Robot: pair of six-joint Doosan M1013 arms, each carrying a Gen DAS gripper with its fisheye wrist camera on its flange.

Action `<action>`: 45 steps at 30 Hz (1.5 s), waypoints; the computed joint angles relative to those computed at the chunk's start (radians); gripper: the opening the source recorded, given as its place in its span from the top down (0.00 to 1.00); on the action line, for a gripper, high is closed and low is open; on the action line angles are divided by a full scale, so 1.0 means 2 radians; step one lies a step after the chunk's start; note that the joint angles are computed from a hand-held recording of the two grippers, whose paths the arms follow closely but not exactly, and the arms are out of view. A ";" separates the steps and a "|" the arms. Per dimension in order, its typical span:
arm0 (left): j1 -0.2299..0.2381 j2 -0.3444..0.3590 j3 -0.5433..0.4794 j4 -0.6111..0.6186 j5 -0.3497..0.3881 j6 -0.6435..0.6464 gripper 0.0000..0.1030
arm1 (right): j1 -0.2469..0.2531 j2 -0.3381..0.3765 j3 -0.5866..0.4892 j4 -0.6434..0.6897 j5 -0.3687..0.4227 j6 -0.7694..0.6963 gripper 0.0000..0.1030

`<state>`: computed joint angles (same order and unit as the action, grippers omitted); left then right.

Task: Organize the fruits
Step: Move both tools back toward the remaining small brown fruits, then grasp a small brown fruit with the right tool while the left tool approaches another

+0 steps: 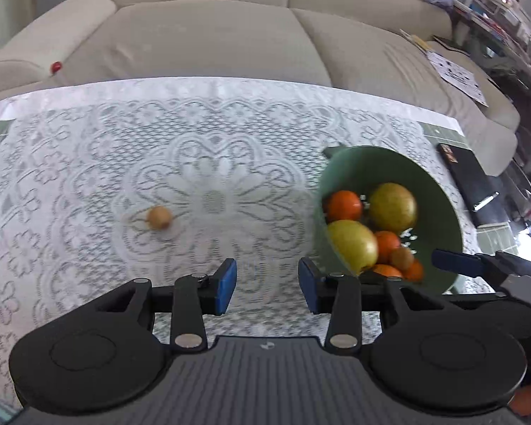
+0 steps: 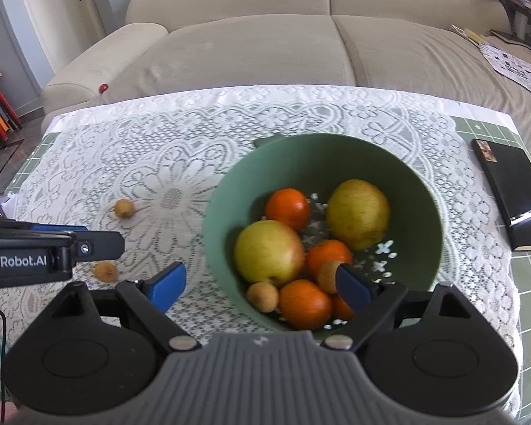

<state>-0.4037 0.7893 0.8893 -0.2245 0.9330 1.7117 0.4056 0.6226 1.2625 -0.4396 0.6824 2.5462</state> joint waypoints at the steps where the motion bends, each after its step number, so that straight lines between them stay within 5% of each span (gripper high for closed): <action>1: 0.002 -0.002 0.003 0.002 -0.002 -0.003 0.54 | 0.001 0.001 -0.001 0.001 -0.002 -0.003 0.14; 12: 0.025 -0.005 0.013 -0.024 -0.001 -0.019 0.54 | 0.018 0.013 -0.017 -0.023 -0.030 -0.065 0.18; 22: 0.036 -0.005 0.025 -0.022 -0.012 -0.025 0.54 | 0.022 0.035 -0.052 0.037 -0.032 -0.180 0.37; 30: 0.040 -0.007 0.038 -0.011 -0.041 -0.037 0.51 | 0.020 0.048 -0.071 0.077 -0.026 -0.226 0.41; 36: 0.043 0.009 0.016 0.011 -0.006 -0.056 0.47 | 0.016 0.066 -0.100 0.115 0.000 -0.261 0.52; 45: 0.057 0.025 -0.007 -0.036 0.018 -0.052 0.48 | 0.012 0.097 -0.148 0.156 0.022 -0.304 0.59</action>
